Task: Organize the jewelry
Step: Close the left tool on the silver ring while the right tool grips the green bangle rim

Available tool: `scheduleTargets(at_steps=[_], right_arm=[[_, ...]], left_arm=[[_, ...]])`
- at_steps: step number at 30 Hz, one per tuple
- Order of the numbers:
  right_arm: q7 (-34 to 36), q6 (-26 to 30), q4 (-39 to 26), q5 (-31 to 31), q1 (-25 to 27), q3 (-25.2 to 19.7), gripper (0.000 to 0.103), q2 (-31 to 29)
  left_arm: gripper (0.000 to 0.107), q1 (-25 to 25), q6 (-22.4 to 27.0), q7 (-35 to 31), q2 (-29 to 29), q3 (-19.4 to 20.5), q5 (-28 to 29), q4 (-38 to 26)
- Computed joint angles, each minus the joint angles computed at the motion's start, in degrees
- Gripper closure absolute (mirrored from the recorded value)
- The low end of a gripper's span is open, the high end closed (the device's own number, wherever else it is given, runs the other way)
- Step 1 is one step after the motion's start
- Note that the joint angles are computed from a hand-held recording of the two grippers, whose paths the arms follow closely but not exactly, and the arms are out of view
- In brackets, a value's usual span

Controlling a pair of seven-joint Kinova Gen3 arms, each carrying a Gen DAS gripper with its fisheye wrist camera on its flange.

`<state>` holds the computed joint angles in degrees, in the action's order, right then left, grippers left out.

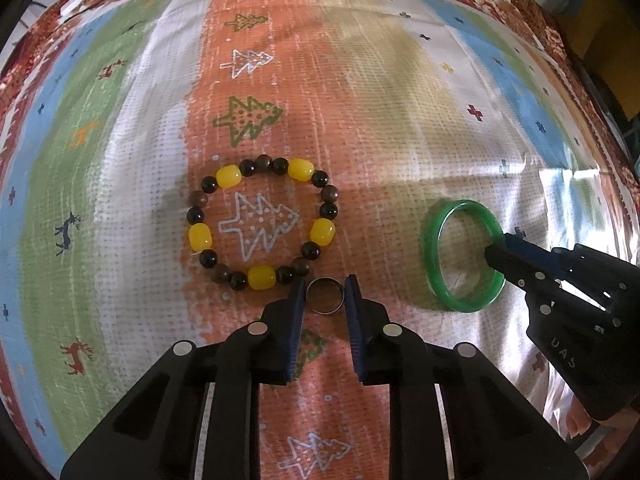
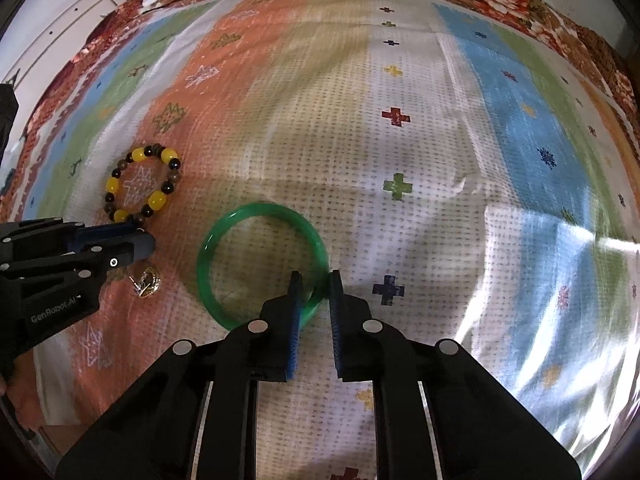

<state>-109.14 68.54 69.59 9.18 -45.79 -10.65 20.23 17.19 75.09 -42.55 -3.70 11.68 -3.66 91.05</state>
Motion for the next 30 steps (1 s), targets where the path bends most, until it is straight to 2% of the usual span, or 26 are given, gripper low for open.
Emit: scheduleTargets(at_steps=[8,15,23,30], right_arm=[[1.0,0.1,0.1,-0.4,0.3,-0.2,0.095,-0.8],[0.9,-0.9,0.7,1.0,-0.6,-0.6,0.095,-2.7],[0.1,-2.1,2.4,1.5,-0.6,-1.6,0.094,-5.7],[-0.7,-3.1,3.7,1.2,-0.3,-2.5,0.094,-8.0]], left_arm=[[0.088,-1.0,0.4,-1.3,-1.8,-0.2,0.8,0.3],[0.088,-1.9,1.4,3.1,-5.8,1.3,-0.8,-0.5],[0.088,-1.9,3.4,6.2,-7.1,4.2,-2.4,-1.0],[0.088,-2.4,3.3,8.1,-9.5,4.1,-1.0,-0.5]])
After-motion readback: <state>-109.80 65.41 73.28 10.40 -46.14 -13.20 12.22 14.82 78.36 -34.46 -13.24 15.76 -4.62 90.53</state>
